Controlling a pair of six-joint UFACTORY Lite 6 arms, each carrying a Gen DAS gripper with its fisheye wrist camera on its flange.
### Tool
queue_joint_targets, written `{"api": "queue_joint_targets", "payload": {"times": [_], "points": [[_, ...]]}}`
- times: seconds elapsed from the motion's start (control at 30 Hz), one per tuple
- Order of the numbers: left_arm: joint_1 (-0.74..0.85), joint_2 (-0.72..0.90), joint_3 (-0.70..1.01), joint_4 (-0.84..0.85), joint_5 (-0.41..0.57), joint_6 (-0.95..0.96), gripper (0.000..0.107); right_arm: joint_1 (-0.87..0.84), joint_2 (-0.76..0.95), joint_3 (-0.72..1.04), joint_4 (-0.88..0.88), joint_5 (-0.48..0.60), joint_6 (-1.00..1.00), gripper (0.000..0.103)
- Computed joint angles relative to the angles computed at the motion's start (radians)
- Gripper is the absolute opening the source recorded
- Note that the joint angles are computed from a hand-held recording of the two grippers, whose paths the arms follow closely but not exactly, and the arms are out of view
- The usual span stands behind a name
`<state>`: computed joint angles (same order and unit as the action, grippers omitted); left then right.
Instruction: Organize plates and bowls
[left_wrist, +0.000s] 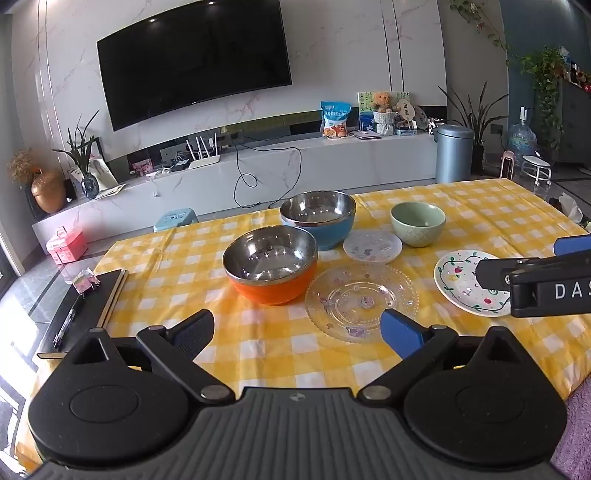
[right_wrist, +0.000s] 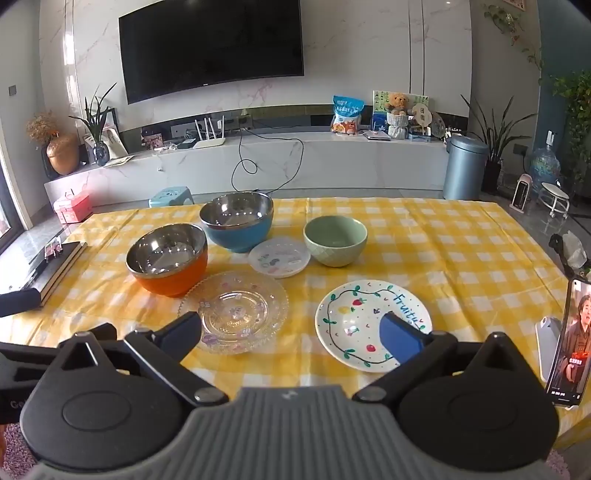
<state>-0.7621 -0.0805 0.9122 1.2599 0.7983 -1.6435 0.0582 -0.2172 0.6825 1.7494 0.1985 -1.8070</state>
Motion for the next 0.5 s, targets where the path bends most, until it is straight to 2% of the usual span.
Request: {"api": "queue_joint_targets", "payload": {"times": [0.07, 0.1, 0.3, 0.5], "points": [[0.003, -0.002, 0.0, -0.006, -0.008, 0.007, 0.103, -0.021, 0.006, -0.001, 0.016, 0.017, -0.03, 0.101], [0.003, -0.002, 0.0, -0.006, -0.008, 0.007, 0.103, -0.003, 0.0, -0.004, 0.04, -0.012, -0.06, 0.101], [-0.002, 0.024, 0.0, -0.004, -0.015, -0.006, 0.103, 0.004, -0.004, -0.005, -0.01, -0.016, -0.002, 0.101], [0.003, 0.021, 0.0, -0.018, -0.023, 0.007, 0.103, 0.016, 0.023, 0.007, 0.07, -0.03, -0.067, 0.101]]}}
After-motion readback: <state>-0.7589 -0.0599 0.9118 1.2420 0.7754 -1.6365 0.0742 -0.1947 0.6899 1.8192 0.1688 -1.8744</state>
